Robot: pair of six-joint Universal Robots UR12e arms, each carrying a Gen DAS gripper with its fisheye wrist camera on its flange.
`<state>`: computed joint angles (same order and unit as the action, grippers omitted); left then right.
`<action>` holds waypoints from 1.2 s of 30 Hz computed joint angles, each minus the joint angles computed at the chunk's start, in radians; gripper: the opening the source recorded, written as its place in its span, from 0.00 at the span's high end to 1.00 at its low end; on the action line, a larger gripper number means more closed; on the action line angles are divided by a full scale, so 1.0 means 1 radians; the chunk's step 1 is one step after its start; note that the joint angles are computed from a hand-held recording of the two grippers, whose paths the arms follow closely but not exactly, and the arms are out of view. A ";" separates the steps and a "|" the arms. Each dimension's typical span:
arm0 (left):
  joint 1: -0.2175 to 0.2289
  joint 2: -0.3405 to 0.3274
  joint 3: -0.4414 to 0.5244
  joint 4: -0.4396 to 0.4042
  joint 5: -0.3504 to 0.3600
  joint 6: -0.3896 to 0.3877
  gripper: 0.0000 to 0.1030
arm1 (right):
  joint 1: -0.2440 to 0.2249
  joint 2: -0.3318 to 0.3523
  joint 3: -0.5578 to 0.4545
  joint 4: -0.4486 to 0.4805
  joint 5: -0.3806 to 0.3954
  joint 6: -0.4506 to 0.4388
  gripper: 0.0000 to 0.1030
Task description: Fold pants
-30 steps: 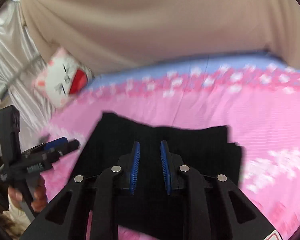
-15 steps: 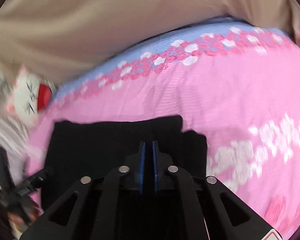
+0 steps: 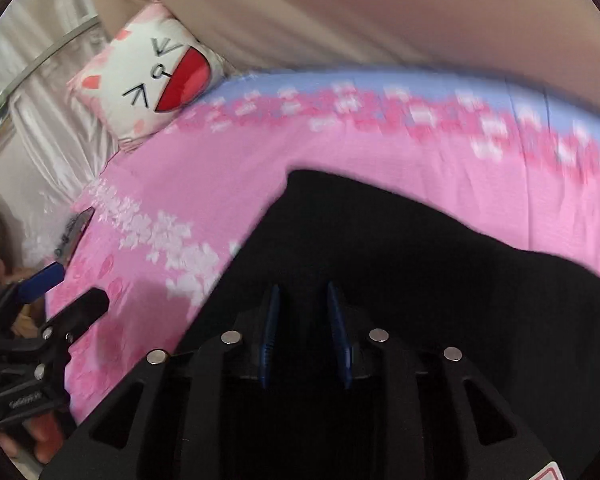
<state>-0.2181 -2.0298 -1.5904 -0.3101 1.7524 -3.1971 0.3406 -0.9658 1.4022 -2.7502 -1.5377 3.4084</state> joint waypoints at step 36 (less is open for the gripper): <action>-0.060 -0.004 0.009 -0.039 -0.073 0.082 0.07 | -0.112 -0.317 0.583 -0.395 -0.097 0.337 0.42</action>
<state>-0.2777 -2.0333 -1.5813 -0.3489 1.6792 -3.1148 0.2282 -1.2829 1.9847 -3.1452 -1.6343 3.7458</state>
